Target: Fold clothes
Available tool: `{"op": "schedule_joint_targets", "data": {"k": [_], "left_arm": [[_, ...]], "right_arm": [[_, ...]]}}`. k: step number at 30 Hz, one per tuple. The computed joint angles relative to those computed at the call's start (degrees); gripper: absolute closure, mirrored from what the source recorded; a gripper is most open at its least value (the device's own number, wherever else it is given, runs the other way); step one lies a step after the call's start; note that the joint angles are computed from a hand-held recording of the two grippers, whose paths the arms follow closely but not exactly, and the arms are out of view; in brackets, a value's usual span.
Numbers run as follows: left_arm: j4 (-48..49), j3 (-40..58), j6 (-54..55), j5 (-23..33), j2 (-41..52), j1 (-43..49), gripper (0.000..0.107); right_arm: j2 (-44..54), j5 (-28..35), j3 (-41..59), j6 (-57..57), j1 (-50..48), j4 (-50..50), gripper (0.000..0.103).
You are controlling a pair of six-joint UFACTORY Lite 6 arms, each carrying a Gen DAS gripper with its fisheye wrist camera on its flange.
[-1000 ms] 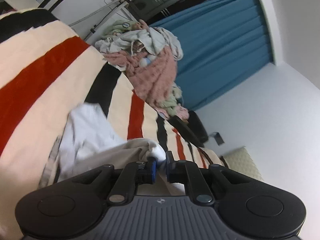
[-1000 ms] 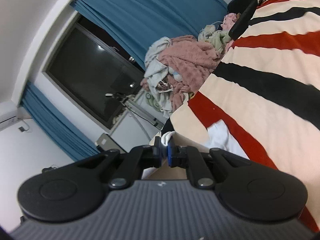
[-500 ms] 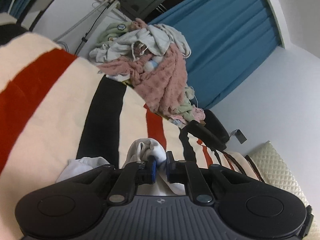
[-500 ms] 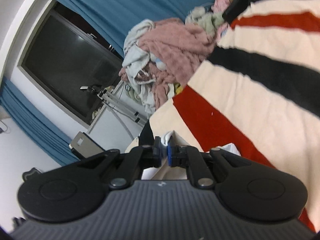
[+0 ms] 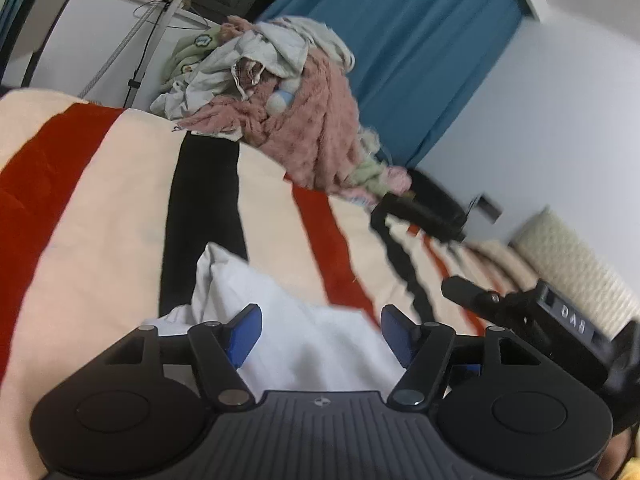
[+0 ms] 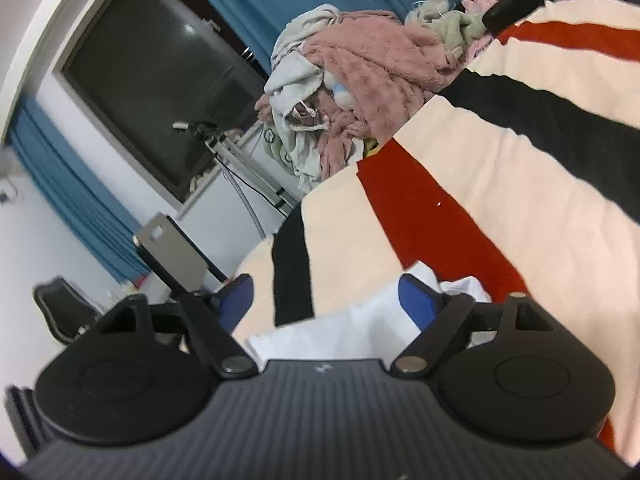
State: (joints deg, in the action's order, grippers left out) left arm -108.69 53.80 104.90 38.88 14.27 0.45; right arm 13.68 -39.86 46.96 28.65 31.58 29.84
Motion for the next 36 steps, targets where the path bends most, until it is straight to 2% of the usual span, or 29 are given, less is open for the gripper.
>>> {"op": "schedule_joint_targets", "data": {"k": [2, 4, 5, 6, 11, 13, 16, 21, 26, 28, 29, 31, 33, 36], "left_arm": [[-2.01, -0.96, 3.55, -4.24, -0.36, -2.12, 0.039], [-7.1, -2.21, 10.21, -7.24, -0.1, -3.98, 0.039], [-9.72, -2.41, 13.5, -8.76, 0.32, -5.01, 0.04], [-12.34, -2.34, 16.75, -10.5, 0.94, -6.18, 0.042], [-21.97, -3.88, 27.74, -14.93, 1.29, -9.55, 0.044], [-19.59, -5.95, 24.34, -15.41, -1.61, -9.54, 0.043], [-19.07, -10.2, 24.38, -15.4, -7.1, -9.34, 0.042], [-16.7, -17.85, 22.0, -19.46, -18.27, -10.47, 0.042], [-6.1, -26.32, 11.36, -23.74, -32.13, -11.09, 0.038], [-9.77, -29.33, 14.56, -26.75, -35.9, -12.65, 0.036], [-14.59, -30.37, 19.37, -27.72, -36.39, -13.32, 0.036], [-17.31, -31.38, 21.84, -28.09, -35.74, -13.27, 0.034], [-12.92, -30.98, 16.45, -26.68, -33.15, -11.71, 0.034], [-11.65, -30.94, 13.49, -23.83, -30.22, -9.1, 0.03]], "right_arm": [[2.24, 4.43, 2.34, -4.95, -0.55, -0.01, 0.046], [6.3, 10.57, 6.49, -13.47, -0.71, 3.19, 0.054], [8.34, 12.39, 8.2, -17.84, -0.49, 5.37, 0.062], [10.08, 12.04, 9.05, -21.95, 0.26, 8.16, 0.063], [15.14, 10.91, 12.72, -36.02, 2.97, 18.56, 0.063], [12.98, 13.14, 12.16, -38.28, 3.17, 21.28, 0.063], [5.45, 15.75, 7.28, -35.48, 2.88, 20.65, 0.061], [-5.92, 11.86, -1.29, -49.3, 9.49, 36.75, 0.061], [-11.43, 6.09, -6.72, -56.48, 17.15, 48.74, 0.061], [-10.09, 3.04, -6.82, -59.48, 20.48, 52.87, 0.06], [-8.72, 2.43, -6.62, -59.67, 21.38, 53.41, 0.06], [-5.98, 2.47, -6.28, -59.51, 22.11, 52.84, 0.062], [-4.05, 2.99, -6.73, -55.33, 21.9, 49.91, 0.062], [-2.62, 3.77, -8.19, -45.61, 20.66, 42.98, 0.062]]}}
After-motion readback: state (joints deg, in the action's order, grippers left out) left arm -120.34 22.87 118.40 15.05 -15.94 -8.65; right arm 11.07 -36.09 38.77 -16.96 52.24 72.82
